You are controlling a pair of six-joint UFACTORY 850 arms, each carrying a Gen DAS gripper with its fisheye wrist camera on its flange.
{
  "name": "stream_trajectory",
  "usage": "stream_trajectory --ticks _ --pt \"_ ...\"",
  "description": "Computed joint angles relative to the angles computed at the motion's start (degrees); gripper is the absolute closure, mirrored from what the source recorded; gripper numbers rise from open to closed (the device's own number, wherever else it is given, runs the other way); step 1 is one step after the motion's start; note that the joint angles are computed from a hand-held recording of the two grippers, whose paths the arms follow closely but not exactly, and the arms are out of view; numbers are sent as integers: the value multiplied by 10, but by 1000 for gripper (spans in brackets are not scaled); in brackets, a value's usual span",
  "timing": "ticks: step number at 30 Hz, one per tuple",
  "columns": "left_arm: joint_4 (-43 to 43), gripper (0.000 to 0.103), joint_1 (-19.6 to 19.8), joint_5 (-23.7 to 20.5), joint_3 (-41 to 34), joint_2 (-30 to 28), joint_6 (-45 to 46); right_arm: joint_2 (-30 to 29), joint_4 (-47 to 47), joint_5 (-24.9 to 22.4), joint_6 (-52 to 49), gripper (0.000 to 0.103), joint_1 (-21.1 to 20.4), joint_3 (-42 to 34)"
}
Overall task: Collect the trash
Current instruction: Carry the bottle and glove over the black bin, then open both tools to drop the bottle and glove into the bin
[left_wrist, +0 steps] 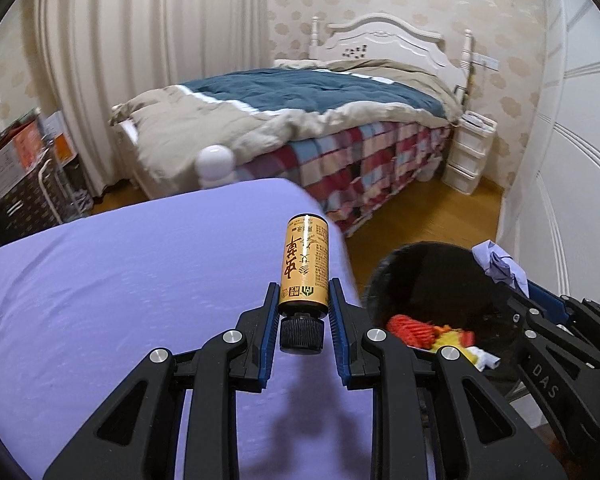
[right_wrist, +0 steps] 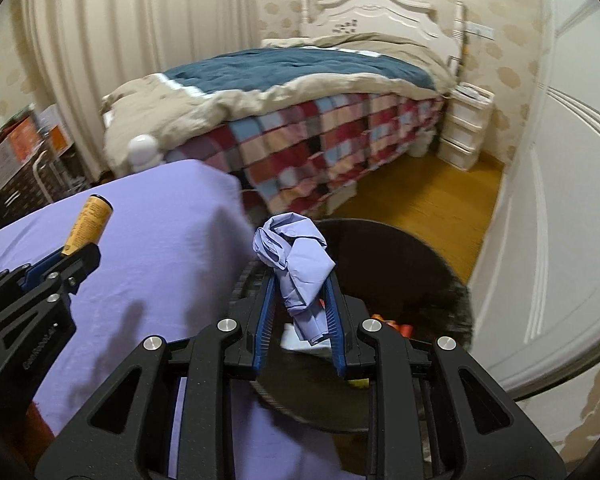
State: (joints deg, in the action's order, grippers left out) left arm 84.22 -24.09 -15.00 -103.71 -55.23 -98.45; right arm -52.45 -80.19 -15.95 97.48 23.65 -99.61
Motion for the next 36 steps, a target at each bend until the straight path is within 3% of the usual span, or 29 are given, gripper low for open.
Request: stream_trajectory --ticks 16,17,19,22,25,28,36 --pt "-241 77 -30 -32 -184 -115 291 -20 34 -15 -5 79 -40 -12" --pt "-240 76 -30 -35 -186 -115 291 -21 30 -16 1 79 -41 -12" --pt "-237 56 -32 -42 -195 -121 288 -22 20 -16 13 73 -42 -11" --pt "-201 45 -33 -41 -189 -118 250 -22 2 -24 32 59 -41 -9" --pt "-165 34 -33 -41 -176 -110 213 -20 -4 -27 39 57 -40 -6" --pt "-105 31 -33 -40 -146 -93 148 -15 -29 -31 66 52 -39 2" --pt "-26 27 -31 -31 -96 -60 60 9 -86 -37 125 49 -33 35"
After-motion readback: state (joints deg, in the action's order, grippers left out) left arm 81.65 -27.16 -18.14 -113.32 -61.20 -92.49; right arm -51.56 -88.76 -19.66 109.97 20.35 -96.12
